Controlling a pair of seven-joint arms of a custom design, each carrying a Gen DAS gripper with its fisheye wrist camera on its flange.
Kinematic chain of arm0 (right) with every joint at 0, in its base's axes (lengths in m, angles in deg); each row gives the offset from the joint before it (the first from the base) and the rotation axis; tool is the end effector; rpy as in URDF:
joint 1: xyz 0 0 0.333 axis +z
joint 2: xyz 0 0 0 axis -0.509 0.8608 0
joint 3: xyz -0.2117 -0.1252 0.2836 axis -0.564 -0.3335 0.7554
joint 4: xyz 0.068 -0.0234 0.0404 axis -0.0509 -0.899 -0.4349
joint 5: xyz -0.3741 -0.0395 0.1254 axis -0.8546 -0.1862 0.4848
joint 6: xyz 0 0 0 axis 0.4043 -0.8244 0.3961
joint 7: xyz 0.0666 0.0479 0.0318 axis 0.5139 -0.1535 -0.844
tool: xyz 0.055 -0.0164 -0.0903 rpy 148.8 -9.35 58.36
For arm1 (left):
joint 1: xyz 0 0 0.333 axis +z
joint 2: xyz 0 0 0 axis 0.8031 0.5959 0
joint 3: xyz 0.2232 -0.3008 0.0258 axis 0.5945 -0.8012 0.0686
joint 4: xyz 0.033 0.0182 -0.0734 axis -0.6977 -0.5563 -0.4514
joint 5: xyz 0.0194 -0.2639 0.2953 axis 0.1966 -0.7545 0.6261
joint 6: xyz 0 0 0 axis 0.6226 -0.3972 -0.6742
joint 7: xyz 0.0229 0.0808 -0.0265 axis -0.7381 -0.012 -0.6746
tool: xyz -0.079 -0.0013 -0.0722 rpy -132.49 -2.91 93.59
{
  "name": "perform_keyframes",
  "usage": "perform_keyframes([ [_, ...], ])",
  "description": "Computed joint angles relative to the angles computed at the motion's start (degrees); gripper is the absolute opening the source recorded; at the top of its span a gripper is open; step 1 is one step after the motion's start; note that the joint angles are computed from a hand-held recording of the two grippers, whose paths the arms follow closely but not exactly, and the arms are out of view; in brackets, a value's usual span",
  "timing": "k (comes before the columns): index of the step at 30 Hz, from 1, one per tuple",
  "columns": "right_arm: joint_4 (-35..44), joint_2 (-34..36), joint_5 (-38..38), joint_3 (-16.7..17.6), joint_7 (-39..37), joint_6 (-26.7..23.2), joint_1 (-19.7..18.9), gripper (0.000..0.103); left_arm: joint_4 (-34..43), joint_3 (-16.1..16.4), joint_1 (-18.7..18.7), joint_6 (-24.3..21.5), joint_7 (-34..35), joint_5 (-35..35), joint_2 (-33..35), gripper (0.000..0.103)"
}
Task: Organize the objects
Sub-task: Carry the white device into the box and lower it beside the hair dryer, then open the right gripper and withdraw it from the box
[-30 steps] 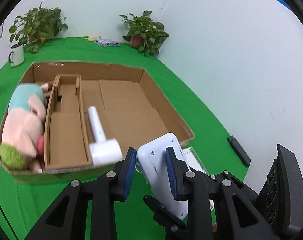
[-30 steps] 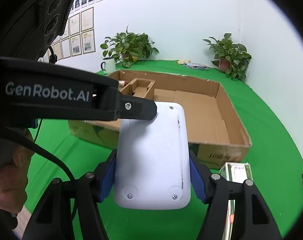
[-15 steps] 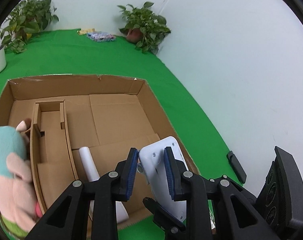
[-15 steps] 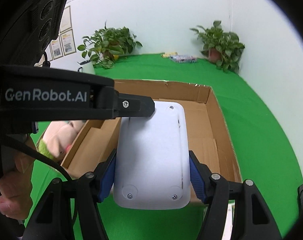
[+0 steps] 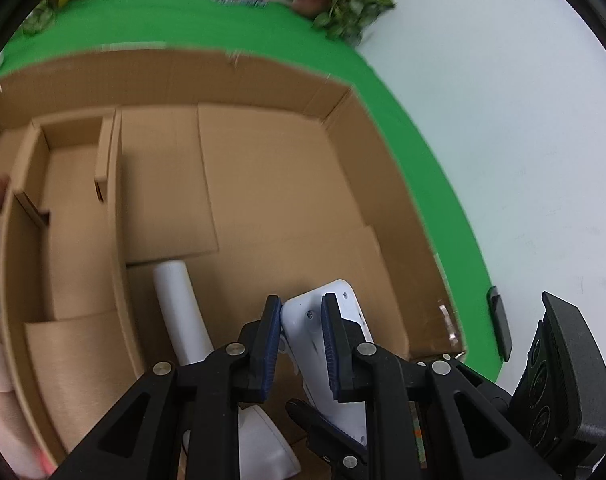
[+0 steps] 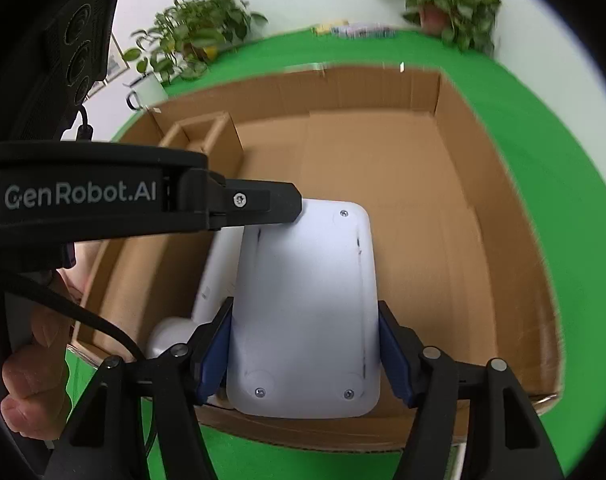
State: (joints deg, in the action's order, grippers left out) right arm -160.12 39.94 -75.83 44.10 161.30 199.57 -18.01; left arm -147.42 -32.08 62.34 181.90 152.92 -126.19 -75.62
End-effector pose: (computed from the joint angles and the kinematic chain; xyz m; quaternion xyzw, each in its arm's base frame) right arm 0.5139 0.1578 0.4447 -0.5908 0.7609 -0.1440 0.2264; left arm 0.6372 0.0219 0.4951 0.6199 -0.7187 0.3061 0.0745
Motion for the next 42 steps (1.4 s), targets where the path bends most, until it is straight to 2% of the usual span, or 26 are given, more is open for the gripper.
perform_keyframes([
  [4,0.7,1.2,10.1,0.0,-7.9,-1.8,0.4,0.065,-0.2,0.1,-0.2,-0.6,-1.3,1.5,1.0,0.017],
  [7,1.5,1.5,11.3,0.2,-9.2,-3.8,0.6,0.065,-0.4,0.1,0.0,-0.8,-1.3,1.6,1.3,0.017],
  [13,1.6,1.1,20.7,0.2,-17.9,-3.6,0.6,0.067,-1.2,0.1,0.1,0.7,0.1,2.2,-0.6,0.022],
  [17,1.2,0.8,26.3,-0.1,-22.6,-2.8,0.4,0.067,-5.0,0.8,0.2,4.6,3.5,0.7,-4.8,0.028],
  [19,1.5,1.1,29.5,-0.2,-24.9,-3.8,0.3,0.057,-7.4,1.5,0.3,7.2,4.6,0.7,-7.0,0.029],
  [20,1.8,1.1,30.1,-0.2,-25.2,-4.8,0.2,0.050,-8.9,1.9,0.4,8.9,5.1,0.9,-8.3,0.029],
  [21,2.0,1.1,29.2,-0.2,-24.6,-5.4,0.2,0.047,-10.1,2.3,0.4,10.1,5.3,1.2,-9.1,0.029],
  [25,3.5,1.6,30.5,0.0,-25.9,-8.3,0.2,0.046,-14.3,4.0,1.1,13.5,5.2,1.9,-11.9,0.029],
  [26,3.8,1.6,29.2,0.0,-24.7,-8.9,0.2,0.046,-14.9,4.3,1.2,13.5,5.4,1.7,-12.2,0.029],
  [28,3.4,0.7,21.9,-0.2,-18.1,-8.5,0.1,0.046,-15.7,5.3,1.9,12.3,5.9,0.8,-12.8,0.029],
  [29,3.1,0.0,16.4,-0.2,-13.6,-7.4,0.0,0.048,-16.2,5.6,2.1,11.8,6.2,0.0,-13.1,0.029],
  [30,2.8,-0.4,14.5,-0.2,-12.2,-6.1,0.0,0.053,-16.5,5.8,2.3,11.1,6.3,-0.7,-13.3,0.029],
  [32,3.3,-0.4,15.9,-0.1,-14.4,-3.7,0.4,0.064,-17.3,6.2,2.7,10.1,6.1,-1.1,-13.7,0.029],
  [33,4.0,-0.1,16.4,0.0,-15.6,-3.3,0.5,0.065,-17.6,6.2,2.8,10.1,5.9,-1.2,-13.6,0.029],
  [36,8.0,3.3,11.5,0.2,-15.2,-3.9,0.7,0.065,-18.7,6.5,3.1,10.2,6.4,-3.8,-13.9,0.029],
  [38,10.4,6.0,15.1,0.7,-19.0,-4.6,0.1,0.065,-19.3,6.7,3.3,10.2,6.4,-4.7,-14.2,0.029],
  [39,12.0,7.7,19.7,1.5,-22.9,-5.6,-0.8,0.064,-19.7,6.7,3.4,10.4,6.6,-4.9,-14.5,0.029],
  [42,14.5,10.0,27.4,3.2,-30.0,-7.9,-2.5,0.058,-20.1,6.5,3.2,11.1,6.2,-5.0,-14.7,0.029],
])
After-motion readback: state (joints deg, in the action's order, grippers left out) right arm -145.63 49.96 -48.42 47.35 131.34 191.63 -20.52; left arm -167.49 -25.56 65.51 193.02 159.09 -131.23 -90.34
